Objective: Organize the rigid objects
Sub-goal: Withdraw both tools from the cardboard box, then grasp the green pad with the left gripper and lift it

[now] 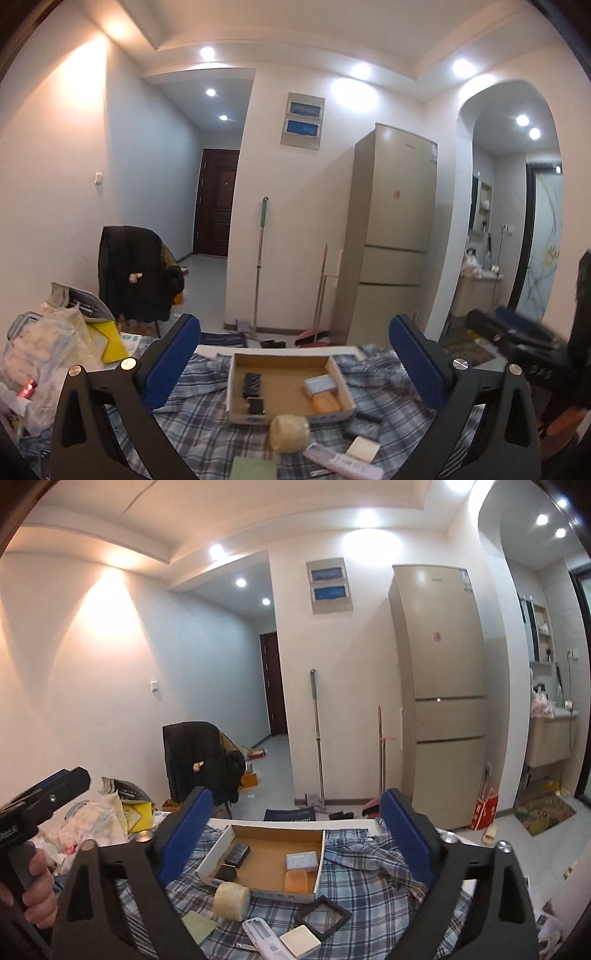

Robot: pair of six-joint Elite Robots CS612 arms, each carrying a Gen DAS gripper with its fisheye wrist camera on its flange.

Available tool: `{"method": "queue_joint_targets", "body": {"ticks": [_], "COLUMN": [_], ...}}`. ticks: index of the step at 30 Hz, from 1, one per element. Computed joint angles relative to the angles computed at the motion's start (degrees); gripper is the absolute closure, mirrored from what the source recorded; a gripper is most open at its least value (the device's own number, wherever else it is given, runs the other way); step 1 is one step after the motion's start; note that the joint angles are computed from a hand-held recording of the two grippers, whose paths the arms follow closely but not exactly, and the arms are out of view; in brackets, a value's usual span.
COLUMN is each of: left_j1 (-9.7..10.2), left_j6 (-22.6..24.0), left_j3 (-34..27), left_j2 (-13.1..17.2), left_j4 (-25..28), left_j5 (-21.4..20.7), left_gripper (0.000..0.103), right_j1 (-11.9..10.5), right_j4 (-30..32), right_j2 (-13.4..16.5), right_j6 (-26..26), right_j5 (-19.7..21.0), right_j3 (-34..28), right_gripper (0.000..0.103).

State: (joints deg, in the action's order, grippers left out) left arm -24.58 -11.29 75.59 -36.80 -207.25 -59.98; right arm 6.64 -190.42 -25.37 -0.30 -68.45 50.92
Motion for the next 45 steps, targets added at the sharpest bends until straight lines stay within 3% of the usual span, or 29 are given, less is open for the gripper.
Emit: {"method": "queue_joint_targets", "body": {"ticks": [5, 6, 9, 10, 16, 20, 25, 29, 31, 38, 40, 42, 45], "left_j1": [-0.84, -0.77, 0.55, 0.74, 1.55, 2.31, 3.48, 4.90, 4.74, 4.38, 4.44, 4.54, 5.39], "left_j6": [4.22, 3.94, -0.51, -1.42, -3.86, -5.68, -7.87, -8.70, -9.80, -7.00, -7.26, -8.03, -9.66], "left_j3": [1.45, 1.87, 3.48, 3.61, 2.93, 1.69, -1.04, -4.89, -6.24, -7.56, -8.23, -8.64, -8.90], "left_j2": [0.58, 0.45, -0.78, -0.82, 0.51, 1.55, 3.47, 6.16, 6.80, 7.62, 8.03, 8.22, 8.36], "left_j4": [-1.16, -0.39, 6.31, 7.36, 12.48, 17.93, 26.72, 33.66, 39.29, 43.98, 45.60, 46.27, 46.37], "left_j5": [3.02, 2.40, -5.69, -6.65, -7.60, -9.89, -13.60, -18.25, -15.19, -16.24, -16.64, -16.66, -20.12], "left_gripper": [0.000, 0.000, 0.000, 0.000, 0.000, 0.000, 0.000, 0.000, 0.009, 0.013, 0.015, 0.015, 0.019], "right_j1": [-0.25, -0.29, 0.09, 0.14, 0.43, 0.89, 1.09, 1.21, 1.15, 0.78, 0.85, 1.28, 1.59], "right_j4": [-1.06, -1.31, -0.39, -0.05, 5.40, 5.24, 6.87, 11.10, 14.77, 24.48, 24.87, 21.92, 18.31], "right_j2": [-0.18, -0.41, -0.28, -0.01, 1.64, 2.77, 3.99, 5.10, 5.61, 7.16, 7.27, 7.13, 6.88], "right_j6": [-2.08, -2.19, -1.48, -1.40, -3.43, -6.17, -8.37, -9.94, -10.42, -10.73, -10.76, -9.44, -10.55], "right_j5": [2.97, 3.30, 1.42, 1.39, 1.02, -1.10, -0.59, -0.81, -0.54, -0.03, -0.70, -4.14, -5.89], "right_j3": [1.90, 2.86, 3.95, 3.85, 2.17, 1.36, -0.01, -2.02, -3.20, -6.74, -6.83, -5.89, -4.83], "right_gripper": [0.001, 0.001, 0.001, 0.001, 0.001, 0.001, 0.001, 0.001, 0.001, 0.001, 0.001, 0.001, 0.001]}}
